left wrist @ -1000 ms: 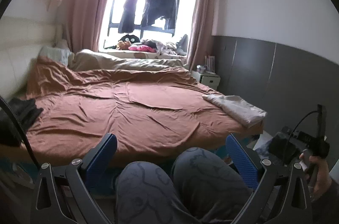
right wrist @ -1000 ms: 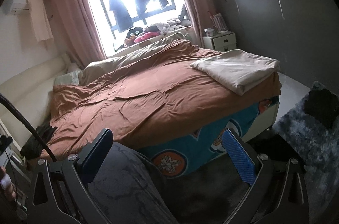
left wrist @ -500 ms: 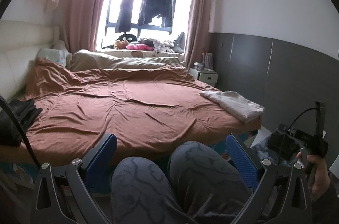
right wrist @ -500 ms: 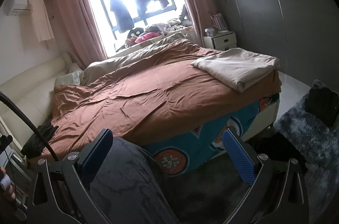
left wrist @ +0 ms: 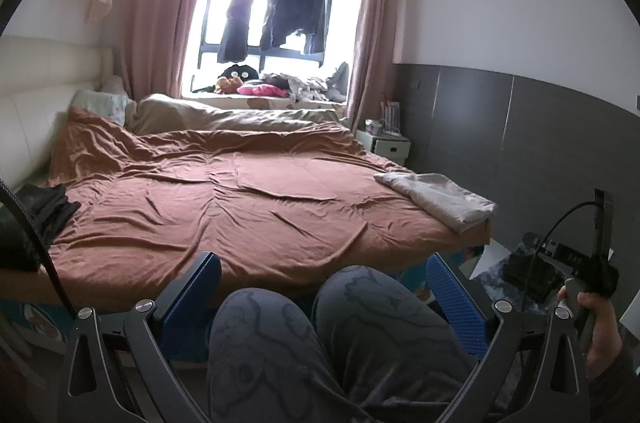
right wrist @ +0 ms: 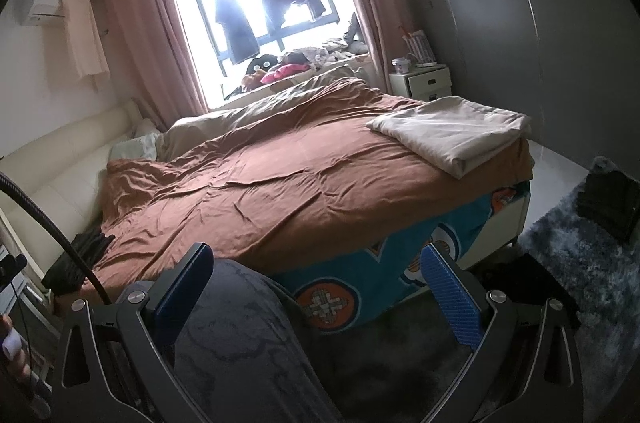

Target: Fold large clothes

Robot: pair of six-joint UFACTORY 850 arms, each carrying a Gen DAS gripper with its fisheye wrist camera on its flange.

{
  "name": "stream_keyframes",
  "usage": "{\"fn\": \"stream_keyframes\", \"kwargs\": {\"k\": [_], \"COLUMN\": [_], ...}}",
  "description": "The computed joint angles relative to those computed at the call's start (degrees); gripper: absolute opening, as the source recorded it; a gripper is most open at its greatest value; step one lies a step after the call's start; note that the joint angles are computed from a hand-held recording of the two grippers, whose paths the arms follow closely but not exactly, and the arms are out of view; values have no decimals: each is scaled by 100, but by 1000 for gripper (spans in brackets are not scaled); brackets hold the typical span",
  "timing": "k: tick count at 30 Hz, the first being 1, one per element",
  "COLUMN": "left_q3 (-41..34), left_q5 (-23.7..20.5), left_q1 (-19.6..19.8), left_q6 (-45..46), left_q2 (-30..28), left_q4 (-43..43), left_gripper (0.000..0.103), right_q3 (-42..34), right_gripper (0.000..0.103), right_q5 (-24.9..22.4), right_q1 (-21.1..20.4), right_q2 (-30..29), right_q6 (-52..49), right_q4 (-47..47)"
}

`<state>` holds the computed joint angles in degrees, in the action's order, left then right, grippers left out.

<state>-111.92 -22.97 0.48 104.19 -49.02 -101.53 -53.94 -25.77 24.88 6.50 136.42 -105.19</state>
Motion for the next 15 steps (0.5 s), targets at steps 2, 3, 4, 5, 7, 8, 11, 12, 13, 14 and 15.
{"fn": "stream_keyframes", "kwargs": {"k": [2,3,4,5,7,8,11,12,13,14,15], "left_q3": [15,40,59,90,162,149,111,103,117,120,98], "left_q5": [17,5,6,45,119,155,161,202,238,249,258], "left_q1": [-8,-9,-10,-18,-37,-43,-57,-65,-73,-77,-80], "left_q6": [92,169,252,413,682,679,599,626,667,652,574], "left_q2": [6,15,20,34,62,52,17,9,13,11,-4], "left_q4": [-86,-169,-259,-429,-710,-727,-651,-685,-747,-758,-693], "left_gripper": [103,103,103,103,103,103,103,103,103,103,103], "right_q3": [-18,-26,-36,-44,-63,-71,-84,-102,-111,-124,-132], "right_gripper": [103,103,103,103,103,103,103,103,103,103,103], "right_q5": [24,11,23,22,21,19,12,5,11,16,24], "right_q1": [-13,-2,-7,-3,10,23,59,63,59,67,72], "right_q2": [-10,-23,-33,-44,-72,-87,-116,-131,-139,-152,-159], "right_q6": [-33,-38,-32,-23,-48,-58,-98,-149,-163,-163,-172], "right_q4": [17,34,38,43,79,95,104,144,165,182,194]}}
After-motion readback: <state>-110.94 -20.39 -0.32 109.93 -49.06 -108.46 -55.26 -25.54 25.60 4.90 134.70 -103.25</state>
